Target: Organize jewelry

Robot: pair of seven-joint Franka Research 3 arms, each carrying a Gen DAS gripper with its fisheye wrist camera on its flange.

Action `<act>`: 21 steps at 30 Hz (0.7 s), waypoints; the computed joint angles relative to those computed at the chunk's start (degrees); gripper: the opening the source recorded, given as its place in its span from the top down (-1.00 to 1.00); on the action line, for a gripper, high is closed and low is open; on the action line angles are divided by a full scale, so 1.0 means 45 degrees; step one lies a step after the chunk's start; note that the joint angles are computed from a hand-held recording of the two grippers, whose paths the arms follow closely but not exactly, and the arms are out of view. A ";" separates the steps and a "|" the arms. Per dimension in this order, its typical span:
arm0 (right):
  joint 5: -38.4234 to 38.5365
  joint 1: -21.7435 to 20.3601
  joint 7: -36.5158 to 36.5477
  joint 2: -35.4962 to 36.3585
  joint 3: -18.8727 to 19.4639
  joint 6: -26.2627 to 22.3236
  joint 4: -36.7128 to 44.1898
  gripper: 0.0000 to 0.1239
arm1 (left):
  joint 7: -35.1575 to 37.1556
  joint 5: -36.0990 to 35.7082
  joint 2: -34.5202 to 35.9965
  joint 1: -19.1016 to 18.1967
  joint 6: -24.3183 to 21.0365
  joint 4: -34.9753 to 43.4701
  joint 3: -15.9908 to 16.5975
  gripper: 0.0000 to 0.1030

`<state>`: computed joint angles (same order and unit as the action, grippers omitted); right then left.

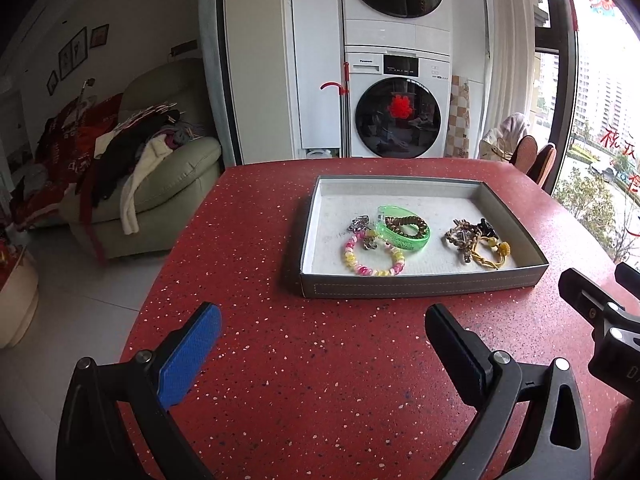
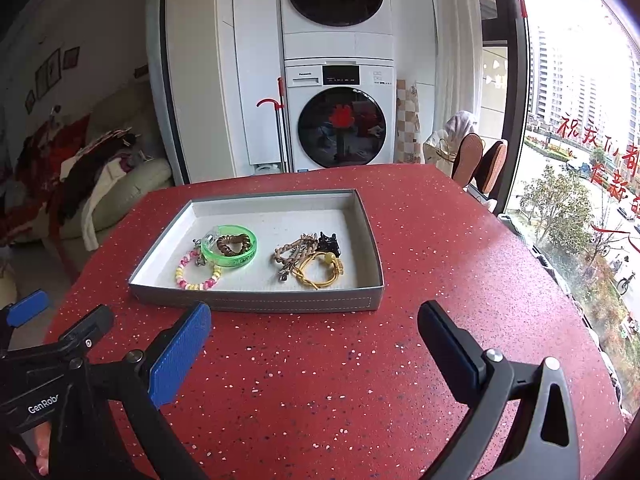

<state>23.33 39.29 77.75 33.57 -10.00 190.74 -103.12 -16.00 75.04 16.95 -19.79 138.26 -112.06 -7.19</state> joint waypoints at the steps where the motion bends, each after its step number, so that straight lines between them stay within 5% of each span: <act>1: -0.0017 -0.0039 -0.0021 -0.0015 0.0042 -0.0008 -0.0009 -0.66 | 0.0018 -0.0023 -0.0001 -0.0019 -0.0059 0.0000 -0.0009 -1.00; 21: 0.0006 -0.0112 -0.0103 -0.0098 0.0158 -0.0008 -0.0060 -0.66 | 0.0165 -0.0132 0.0008 -0.0088 -0.0181 0.0007 -0.0038 -1.00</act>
<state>23.36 38.79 77.29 33.13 -9.28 190.70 -103.40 -15.26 74.44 16.98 -20.18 137.45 -112.03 -7.36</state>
